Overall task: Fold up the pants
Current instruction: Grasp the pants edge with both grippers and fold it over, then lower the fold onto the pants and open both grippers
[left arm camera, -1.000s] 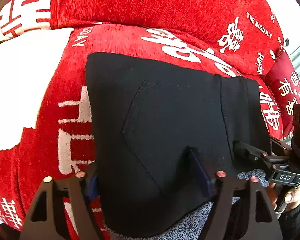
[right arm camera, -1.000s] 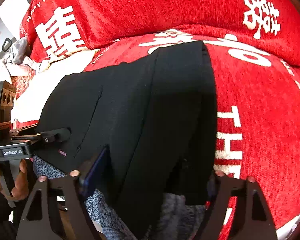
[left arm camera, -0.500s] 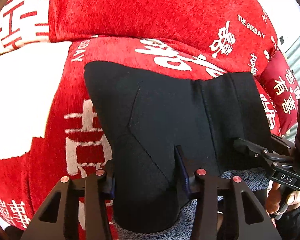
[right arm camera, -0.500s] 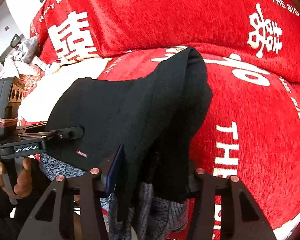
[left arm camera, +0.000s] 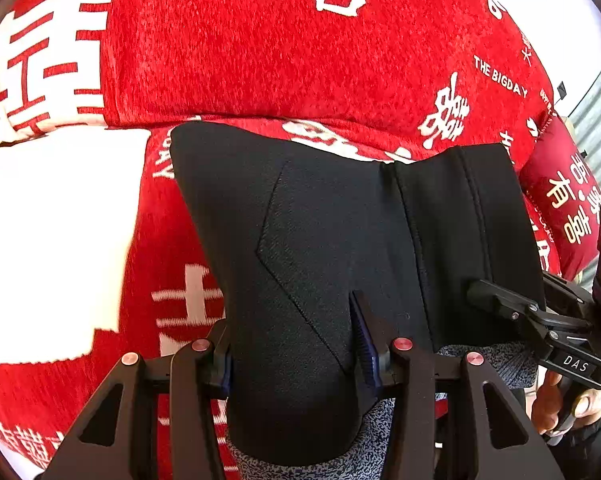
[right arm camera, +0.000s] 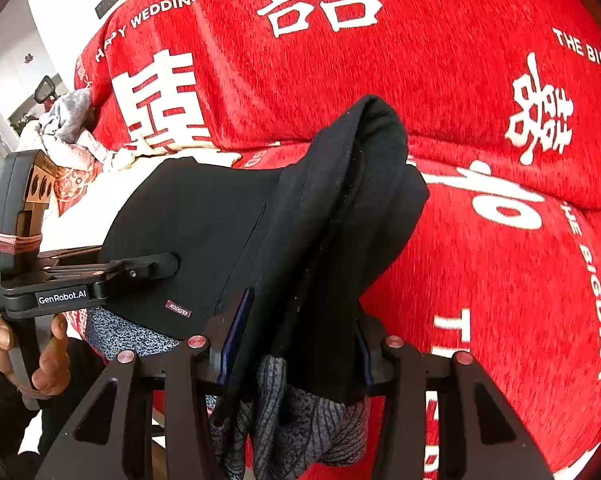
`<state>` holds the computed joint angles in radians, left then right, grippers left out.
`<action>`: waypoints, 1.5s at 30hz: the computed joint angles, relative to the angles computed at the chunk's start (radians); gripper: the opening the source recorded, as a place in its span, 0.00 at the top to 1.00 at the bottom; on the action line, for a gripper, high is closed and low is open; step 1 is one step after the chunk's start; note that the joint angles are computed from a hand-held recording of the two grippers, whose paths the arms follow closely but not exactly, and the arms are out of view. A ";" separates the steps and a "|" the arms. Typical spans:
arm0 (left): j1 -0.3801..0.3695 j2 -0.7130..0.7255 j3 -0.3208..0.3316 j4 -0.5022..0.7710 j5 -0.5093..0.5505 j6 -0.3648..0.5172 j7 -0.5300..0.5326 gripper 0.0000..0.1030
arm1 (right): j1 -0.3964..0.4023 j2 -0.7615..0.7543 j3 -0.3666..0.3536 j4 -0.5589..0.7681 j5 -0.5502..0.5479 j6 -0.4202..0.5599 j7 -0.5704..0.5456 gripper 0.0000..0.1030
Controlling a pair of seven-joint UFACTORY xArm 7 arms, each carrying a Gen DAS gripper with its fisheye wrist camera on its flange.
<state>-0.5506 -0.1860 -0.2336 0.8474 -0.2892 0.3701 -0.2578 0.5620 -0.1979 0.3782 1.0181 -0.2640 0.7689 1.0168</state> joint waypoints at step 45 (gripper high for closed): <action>-0.051 0.072 0.010 -0.006 -0.388 0.013 0.311 0.29 | 0.008 0.088 -0.058 -0.062 0.164 -0.130 -0.188 0.20</action>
<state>-0.6014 -0.1139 -0.2239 0.8418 -0.6771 0.3828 0.0536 0.5696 -0.1094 0.3198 0.9564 -0.1005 0.6385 0.8284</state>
